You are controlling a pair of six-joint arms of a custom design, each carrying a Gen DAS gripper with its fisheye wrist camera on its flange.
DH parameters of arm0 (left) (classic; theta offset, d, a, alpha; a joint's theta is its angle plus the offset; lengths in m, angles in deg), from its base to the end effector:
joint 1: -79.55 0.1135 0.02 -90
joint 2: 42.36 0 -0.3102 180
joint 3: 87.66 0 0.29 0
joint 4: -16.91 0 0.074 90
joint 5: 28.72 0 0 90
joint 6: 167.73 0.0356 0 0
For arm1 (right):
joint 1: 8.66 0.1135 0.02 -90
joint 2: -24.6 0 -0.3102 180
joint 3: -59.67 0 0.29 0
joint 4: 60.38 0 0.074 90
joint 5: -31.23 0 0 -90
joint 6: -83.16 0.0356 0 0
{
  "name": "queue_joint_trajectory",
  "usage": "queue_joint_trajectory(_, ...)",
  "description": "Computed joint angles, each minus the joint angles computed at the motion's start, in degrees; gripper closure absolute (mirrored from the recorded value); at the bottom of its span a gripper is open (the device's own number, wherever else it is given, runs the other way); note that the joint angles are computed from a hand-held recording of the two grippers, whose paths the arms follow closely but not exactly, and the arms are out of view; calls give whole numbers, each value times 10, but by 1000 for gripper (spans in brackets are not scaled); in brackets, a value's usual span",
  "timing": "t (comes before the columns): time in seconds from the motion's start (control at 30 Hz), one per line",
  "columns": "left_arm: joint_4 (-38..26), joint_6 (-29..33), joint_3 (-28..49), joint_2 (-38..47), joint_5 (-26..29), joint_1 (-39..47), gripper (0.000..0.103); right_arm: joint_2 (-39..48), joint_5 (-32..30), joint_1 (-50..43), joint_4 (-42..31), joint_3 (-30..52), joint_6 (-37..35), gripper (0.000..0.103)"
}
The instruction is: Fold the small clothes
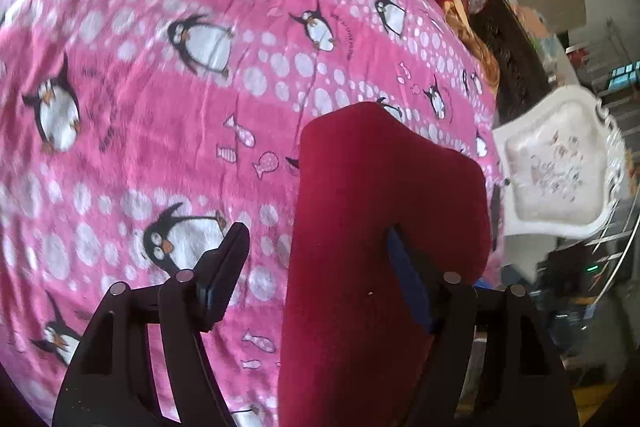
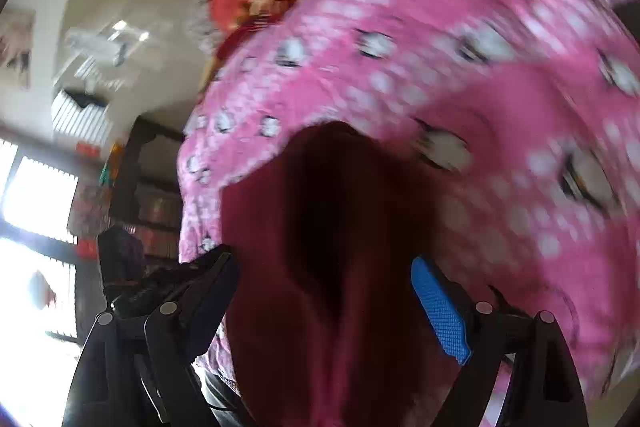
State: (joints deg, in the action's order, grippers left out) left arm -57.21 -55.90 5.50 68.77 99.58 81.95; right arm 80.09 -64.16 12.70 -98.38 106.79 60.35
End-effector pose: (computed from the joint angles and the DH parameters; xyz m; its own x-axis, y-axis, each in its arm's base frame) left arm 0.4045 -0.0051 0.2115 -0.9475 0.2524 -0.1965 0.3198 0.7425 -0.5885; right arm 0.1913 0.0784 0.2477 -0.6512 0.7307 -0.2048 0.4574 0.5933 0.6624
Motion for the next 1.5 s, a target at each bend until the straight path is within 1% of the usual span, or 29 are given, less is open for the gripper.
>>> queue_joint_trajectory(0.1, -6, -12, 2, 6, 8, -4, 32, -4, -34, -26, 16, -34, 10, 17)
queue_joint_trajectory(0.13, -6, -10, 2, 5, 7, -8, 32, 3, -73, -44, 61, -56, 11, 15)
queue_joint_trajectory(0.17, -7, -7, 2, 6, 7, -11, 31, 6, -98, -56, 82, -65, 12, 14)
queue_joint_trajectory(0.2, -17, -3, 7, 12, 6, -16, 31, 19, -126, -66, 123, -79, 21, 13)
queue_joint_trajectory(0.27, -31, -3, 15, 23, 4, -21, 31, 48, -161, -77, 199, -99, 41, 7)
queue_joint_trajectory(0.3, -39, -1, 18, 27, 8, -20, 31, 59, -162, -77, 214, -100, 48, 6)
queue_joint_trajectory(0.33, -43, 2, 20, 29, 8, -21, 31, 74, -161, -76, 221, -96, 49, 5)
queue_joint_trajectory(0.4, -43, 1, 19, 29, 9, -21, 31, 91, -162, -74, 209, -81, 38, 5)
queue_joint_trajectory(0.43, -44, 1, 20, 29, 10, -21, 31, 101, -163, -71, 184, -62, 21, 5)
queue_joint_trajectory(0.5, -46, -2, 23, 30, 11, -18, 31, 101, -157, -62, 165, -45, 10, 5)
queue_joint_trajectory(0.53, -47, -1, 24, 30, 12, -15, 31, 101, -158, -60, 153, -37, -1, 6)
queue_joint_trajectory(0.6, -47, 0, 29, 30, 15, -12, 31, 106, -145, -56, 117, -19, -20, 13)
queue_joint_trajectory(0.63, -44, -4, 30, 30, 15, -12, 31, 110, -150, -59, 113, -17, -24, 16)
queue_joint_trajectory(0.77, -40, -18, 35, 37, 12, -14, 31, 136, -163, -70, 128, -20, -33, 33)
queue_joint_trajectory(0.8, -43, -14, 35, 39, 18, -15, 34, 137, -167, -74, 136, -25, -37, 36)
queue_joint_trajectory(0.83, -48, -8, 34, 40, 24, -16, 43, 139, -166, -74, 140, -27, -37, 42)
queue_joint_trajectory(0.87, -52, -1, 33, 40, 27, -18, 46, 137, -170, -79, 141, -32, -40, 47)
queue_joint_trajectory(0.97, -30, 0, 13, 18, 16, -26, 50, 123, -173, -83, 152, -49, -37, 58)
queue_joint_trajectory(1.0, -26, 3, 8, 11, 14, -29, 55, 115, -174, -84, 159, -58, -32, 59)
queue_joint_trajectory(1.03, -22, 6, 5, 6, 12, -30, 59, 108, -175, -85, 169, -67, -25, 62)
queue_joint_trajectory(1.07, -17, 9, -1, 0, 10, -31, 60, 103, -172, -82, 177, -74, -18, 63)
queue_joint_trajectory(1.13, -7, 14, -10, -12, 5, -34, 65, 95, -166, -78, 184, -80, -12, 65)
queue_joint_trajectory(1.23, -10, 14, -12, -20, 7, -34, 70, 73, -157, -73, 178, -89, -15, 68)
queue_joint_trajectory(1.37, -49, 18, 12, -18, 31, -18, 72, 53, -138, -52, 184, -82, -8, 71)
queue_joint_trajectory(1.43, -60, 18, 26, -23, 33, -12, 72, 57, -130, -43, 172, -63, -15, 71)
queue_joint_trajectory(1.5, -67, 16, 49, -26, 34, -5, 72, 74, -138, -45, 181, -46, -18, 71)
